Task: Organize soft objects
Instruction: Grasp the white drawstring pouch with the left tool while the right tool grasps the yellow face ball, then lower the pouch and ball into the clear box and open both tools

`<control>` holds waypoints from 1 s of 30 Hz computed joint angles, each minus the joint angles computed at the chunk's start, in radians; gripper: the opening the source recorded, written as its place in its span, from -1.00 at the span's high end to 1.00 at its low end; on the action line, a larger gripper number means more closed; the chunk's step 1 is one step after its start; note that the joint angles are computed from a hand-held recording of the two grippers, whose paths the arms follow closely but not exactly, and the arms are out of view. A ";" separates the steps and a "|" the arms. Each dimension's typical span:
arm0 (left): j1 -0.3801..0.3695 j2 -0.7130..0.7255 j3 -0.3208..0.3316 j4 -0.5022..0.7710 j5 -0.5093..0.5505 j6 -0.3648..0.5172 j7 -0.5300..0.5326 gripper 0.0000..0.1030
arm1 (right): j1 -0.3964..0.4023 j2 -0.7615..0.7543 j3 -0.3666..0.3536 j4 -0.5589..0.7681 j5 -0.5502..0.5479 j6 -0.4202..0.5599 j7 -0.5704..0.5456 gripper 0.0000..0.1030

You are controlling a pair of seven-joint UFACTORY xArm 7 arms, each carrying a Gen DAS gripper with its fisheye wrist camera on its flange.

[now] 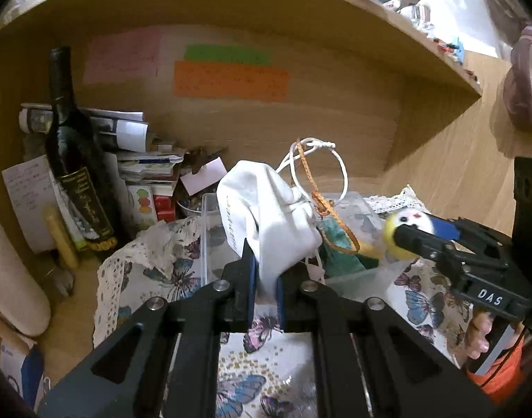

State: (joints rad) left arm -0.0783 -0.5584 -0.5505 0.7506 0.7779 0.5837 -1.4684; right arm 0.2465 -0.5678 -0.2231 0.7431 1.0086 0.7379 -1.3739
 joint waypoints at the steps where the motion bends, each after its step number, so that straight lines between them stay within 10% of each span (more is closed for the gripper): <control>1: 0.007 0.021 0.008 0.007 0.005 -0.009 0.010 0.83 | 0.004 0.014 0.011 0.007 0.000 -0.010 0.003 0.22; 22: -0.099 0.300 0.232 0.072 -0.041 -0.095 0.136 0.70 | -0.023 0.286 0.165 0.113 -0.140 -0.143 0.140 0.04; 30: -0.101 0.213 0.187 0.069 0.036 -0.018 0.050 -0.41 | -0.003 0.245 0.142 0.096 -0.106 -0.170 0.104 -0.27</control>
